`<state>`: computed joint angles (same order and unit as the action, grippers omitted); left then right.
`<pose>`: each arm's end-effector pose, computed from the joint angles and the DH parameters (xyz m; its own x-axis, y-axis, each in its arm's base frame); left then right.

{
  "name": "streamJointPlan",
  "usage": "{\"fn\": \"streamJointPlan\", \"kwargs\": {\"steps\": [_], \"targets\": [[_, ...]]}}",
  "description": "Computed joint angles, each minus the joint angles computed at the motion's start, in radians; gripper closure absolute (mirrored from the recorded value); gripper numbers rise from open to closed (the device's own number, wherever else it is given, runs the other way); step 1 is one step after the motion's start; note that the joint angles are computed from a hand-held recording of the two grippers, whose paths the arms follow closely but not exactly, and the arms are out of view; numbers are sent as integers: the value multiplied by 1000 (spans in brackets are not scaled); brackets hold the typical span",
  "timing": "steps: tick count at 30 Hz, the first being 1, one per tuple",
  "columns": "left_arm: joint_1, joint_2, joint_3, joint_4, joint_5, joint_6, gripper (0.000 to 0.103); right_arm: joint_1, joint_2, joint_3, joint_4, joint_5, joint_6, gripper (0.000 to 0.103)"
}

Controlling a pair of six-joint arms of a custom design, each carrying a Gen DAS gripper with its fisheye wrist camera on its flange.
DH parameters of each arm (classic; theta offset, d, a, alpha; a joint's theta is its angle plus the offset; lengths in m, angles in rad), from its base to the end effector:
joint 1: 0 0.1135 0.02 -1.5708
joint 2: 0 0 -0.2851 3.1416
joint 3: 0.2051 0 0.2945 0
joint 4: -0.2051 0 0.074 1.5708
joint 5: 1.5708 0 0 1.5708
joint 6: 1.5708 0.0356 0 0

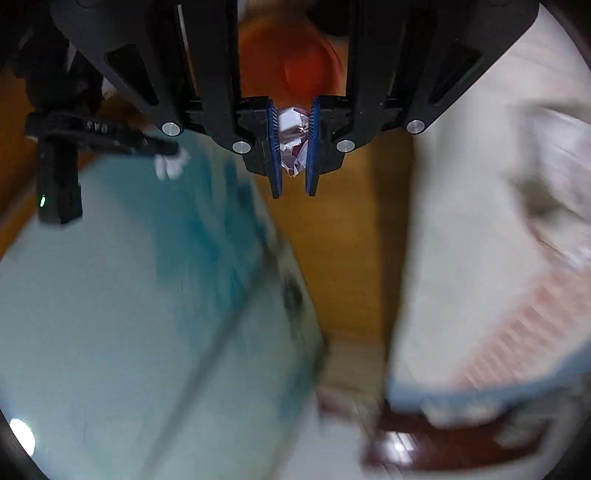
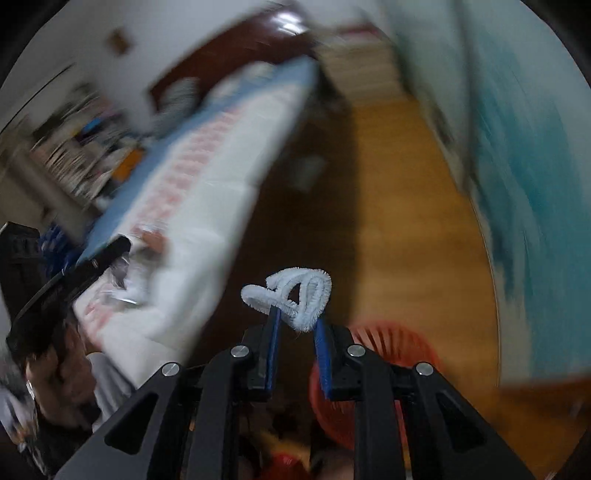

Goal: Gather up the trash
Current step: 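Carry both items to the red basket and open both tools to drop them, then return to the bed and grasp the green scrap with the left tool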

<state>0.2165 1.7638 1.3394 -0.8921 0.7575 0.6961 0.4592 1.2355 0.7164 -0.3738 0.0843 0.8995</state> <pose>0.3835 0.0593 0.2326 -0.7172 0.3193 -0.6195 0.6159 0.7063 -0.3490 0.2478 0.1192 0.2065 -0.7430 0.5030 -0.4414 0.3014 0.8405 0.4503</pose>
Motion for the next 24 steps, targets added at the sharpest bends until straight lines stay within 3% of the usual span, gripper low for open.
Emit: {"fn": "streamJointPlan", "kwargs": {"steps": [3, 4, 8, 11, 14, 16, 17, 18, 24], "targets": [[-130, -23, -201, 144, -162, -27, 90, -47, 73, -199, 174, -83, 84, 84], [-152, -34, -250, 179, -193, -33, 90, -87, 135, -210, 166, -146, 116, 84], [-219, -20, -350, 291, -292, -71, 90, -57, 165, -130, 62, -13, -24, 84], [-240, -14, -374, 331, -329, -57, 90, -108, 153, -181, 95, -78, -25, 84], [-273, -32, -403, 363, -343, -77, 89, -133, 111, -189, 75, -74, -4, 81], [-274, -58, -413, 364, -338, -100, 77, -118, 73, -181, 47, -17, 6, 58], [-272, -62, -416, 372, -333, -111, 53, -95, 85, -148, 33, 6, 28, 36], [-269, -65, -419, 383, -318, -122, 31, -86, 106, -131, 40, 17, 43, 32], [-215, -131, -427, 369, -260, -106, 25, -76, 72, -146, 42, 43, 104, 33]]}}
